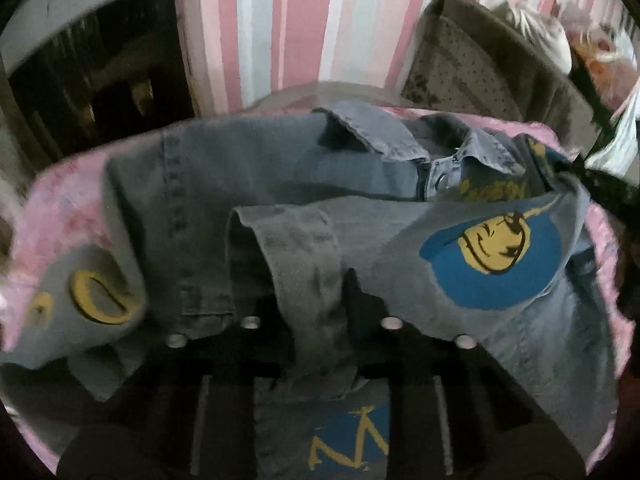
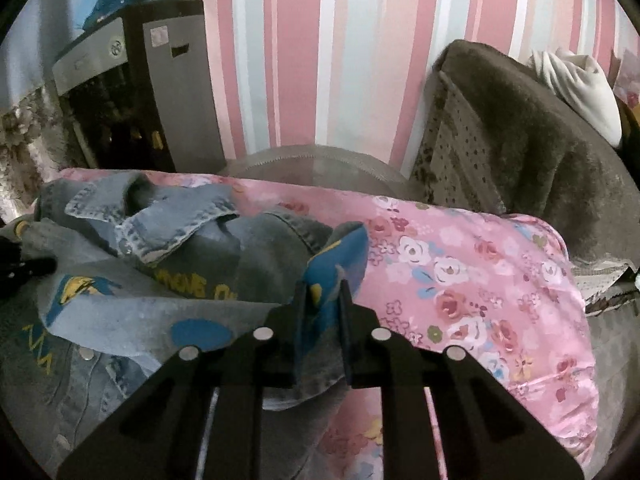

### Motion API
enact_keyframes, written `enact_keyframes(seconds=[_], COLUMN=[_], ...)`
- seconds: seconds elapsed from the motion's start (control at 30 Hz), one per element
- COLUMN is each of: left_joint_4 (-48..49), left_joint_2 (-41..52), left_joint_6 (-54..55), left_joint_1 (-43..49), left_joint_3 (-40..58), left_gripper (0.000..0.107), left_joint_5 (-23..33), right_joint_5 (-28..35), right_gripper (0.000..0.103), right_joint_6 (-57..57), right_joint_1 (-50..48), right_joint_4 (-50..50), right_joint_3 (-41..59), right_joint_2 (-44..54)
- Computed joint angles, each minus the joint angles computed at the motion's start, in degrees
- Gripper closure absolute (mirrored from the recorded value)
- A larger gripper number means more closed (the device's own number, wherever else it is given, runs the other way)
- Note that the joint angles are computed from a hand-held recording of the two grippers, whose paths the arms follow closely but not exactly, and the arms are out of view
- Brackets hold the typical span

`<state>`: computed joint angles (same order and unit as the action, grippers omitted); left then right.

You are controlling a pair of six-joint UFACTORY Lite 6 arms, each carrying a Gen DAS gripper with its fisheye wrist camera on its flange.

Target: Fold large clothes

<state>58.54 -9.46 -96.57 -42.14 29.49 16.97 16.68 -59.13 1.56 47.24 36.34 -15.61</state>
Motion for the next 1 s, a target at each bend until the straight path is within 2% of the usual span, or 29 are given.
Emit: enact_keyframes(seconds=[0.1, 0.23, 0.37, 0.5, 0.53, 0.6, 0.67, 0.73, 0.77, 0.8, 0.83, 0.87, 0.9, 0.93, 1.0], left_joint_4=[-0.25, -11.01, -15.45, -16.06, -17.29, -22.13, -23.00, -21.26, -19.10, -16.72, -14.86, -13.99, -12.61, -11.52, -11.15], left_joint_2=[-4.65, -16.01, -25.56, -28.86, -29.14, -28.47, -24.69, -18.52, -15.97, -14.74, -14.31, -14.84, -16.33, -17.31, -19.11], left_joint_6=[-0.76, 6.61, 6.43, 5.84, 7.15, 14.78, 18.01, 18.45, 16.53, 13.69, 11.88, 10.94, 9.03, 7.58, 7.01], left_joint_1=[-1.31, -5.90, -14.09, -18.58, -17.18, -9.31, -4.53, -1.04, -0.64, -1.14, -1.71, -2.30, -3.46, -4.42, -5.66], left_joint_3=[-3.15, -6.93, -8.03, -8.20, -8.62, -9.46, -9.48, -8.10, -7.26, -6.82, -6.55, -6.65, -7.00, -7.23, -7.54], left_gripper=[0.093, 0.095, 0.095, 0.094, 0.094, 0.093, 0.092, 0.085, 0.082, 0.075, 0.069, 0.054, 0.038, 0.033, 0.031], left_joint_5=[0.07, 4.37, 15.61, 23.33, 22.73, 17.45, 13.44, 10.18, 10.26, 11.01, 12.06, 12.85, 14.60, 16.17, 18.15], right_joint_5=[4.27, 11.10, 15.36, 13.37, 12.44, 9.99, 7.15, 5.60, 6.24, 8.66, 11.24, 14.90, 18.42, 22.15, 28.21], right_gripper=[0.088, 0.088, 0.088, 0.088, 0.088, 0.088, 0.086, 0.082, 0.072, 0.067, 0.054, 0.042, 0.039, 0.038, 0.038], right_joint_6=[-6.11, -7.68, -5.39, -0.57, -0.03, 2.40, 5.64, 6.78, 5.55, 2.29, -0.24, -3.70, -6.25, -7.52, -9.97], right_joint_1=[-3.70, -8.80, -10.08, -6.44, -5.63, -3.34, -0.66, 0.80, 0.35, -1.55, -3.47, -6.47, -9.69, -13.28, -19.38], right_joint_4=[4.29, 5.24, 3.88, -0.24, -0.90, -2.83, -5.48, -6.78, -5.76, -2.44, 0.25, 3.71, 6.28, 7.02, 7.33], right_joint_3=[-2.04, -2.05, -1.41, -1.66, -1.62, -1.52, -0.92, -0.23, 0.04, 0.33, 0.52, 0.67, 0.75, 1.04, 0.87], right_joint_2=[-4.47, -8.68, -11.73, -12.35, -11.82, -10.45, -8.16, -6.63, -6.80, -7.72, -8.75, -10.14, -11.88, -13.59, -14.97])
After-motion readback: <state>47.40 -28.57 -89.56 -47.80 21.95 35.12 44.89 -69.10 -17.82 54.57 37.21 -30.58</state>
